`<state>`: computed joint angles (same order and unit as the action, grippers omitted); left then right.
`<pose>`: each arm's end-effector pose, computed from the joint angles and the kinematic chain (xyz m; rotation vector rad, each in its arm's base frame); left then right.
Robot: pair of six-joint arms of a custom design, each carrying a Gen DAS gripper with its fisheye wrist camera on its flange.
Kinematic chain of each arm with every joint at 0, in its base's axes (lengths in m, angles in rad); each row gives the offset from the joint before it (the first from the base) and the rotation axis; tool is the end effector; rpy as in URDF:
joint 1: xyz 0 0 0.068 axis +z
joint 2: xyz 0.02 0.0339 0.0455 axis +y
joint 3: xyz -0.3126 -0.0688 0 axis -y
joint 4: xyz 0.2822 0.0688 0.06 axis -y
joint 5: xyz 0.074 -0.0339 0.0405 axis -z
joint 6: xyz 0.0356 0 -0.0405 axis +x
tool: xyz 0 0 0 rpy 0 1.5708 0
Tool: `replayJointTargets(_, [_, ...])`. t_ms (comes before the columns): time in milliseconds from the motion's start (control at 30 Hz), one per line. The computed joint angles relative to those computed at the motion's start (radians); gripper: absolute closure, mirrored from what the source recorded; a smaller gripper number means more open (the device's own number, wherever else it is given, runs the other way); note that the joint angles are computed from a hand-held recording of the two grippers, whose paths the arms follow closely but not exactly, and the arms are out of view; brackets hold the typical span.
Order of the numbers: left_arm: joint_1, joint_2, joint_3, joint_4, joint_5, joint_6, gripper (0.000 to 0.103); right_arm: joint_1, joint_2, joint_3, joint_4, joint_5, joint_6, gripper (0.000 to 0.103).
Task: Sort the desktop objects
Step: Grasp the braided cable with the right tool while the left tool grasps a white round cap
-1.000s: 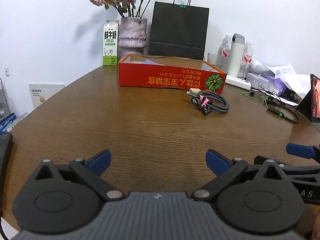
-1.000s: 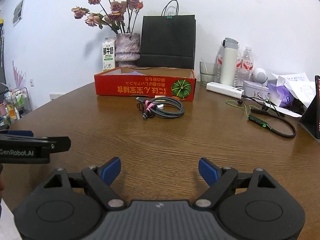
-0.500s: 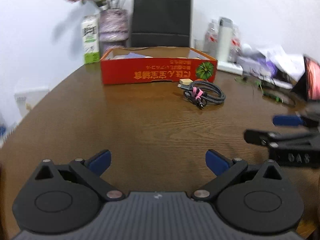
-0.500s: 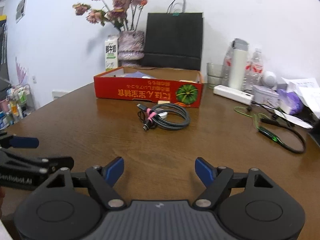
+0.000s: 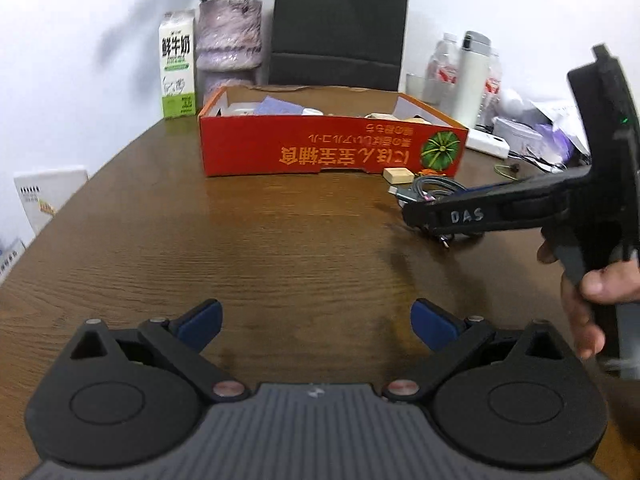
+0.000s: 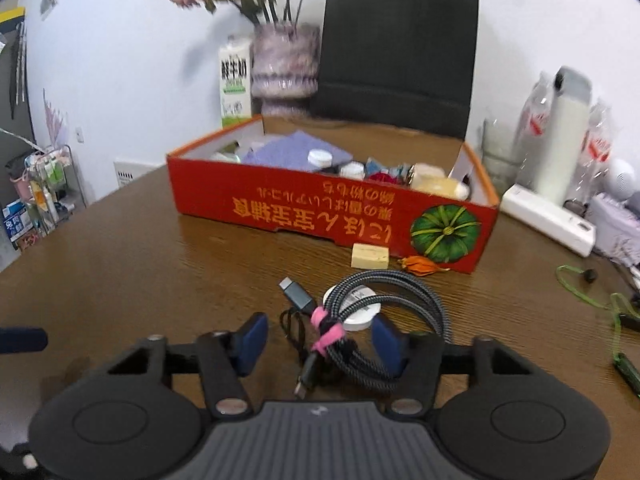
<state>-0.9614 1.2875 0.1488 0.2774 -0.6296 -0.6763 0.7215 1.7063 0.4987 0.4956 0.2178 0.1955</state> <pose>0.1158 -0.1292 0.1045 0.0503 2.2325 -0.1067 0.2310 0.1930 0.1097 -0.4806 2.2223 0.2376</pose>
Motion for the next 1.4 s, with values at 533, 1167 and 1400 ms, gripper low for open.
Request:
replayJointTargets(533, [0.132,0.339,0.212,0.314,0.182,0.254,0.008,-0.358,-0.272,-0.340,0.309,-0.332,0.054,0.085])
replayJointTargets(1167, [0.042,0.643,0.566,0.194,0.244,0.342,0.063,-0.729,-0.118,-0.393,0.541,-0.734,0.071,0.085])
replayJointTargets(1400, [-0.037,0.434,0.340,0.196,0.026,0.132,0.063,-0.532,-0.156,-0.409,0.467,-0.519,-0.006,0.084])
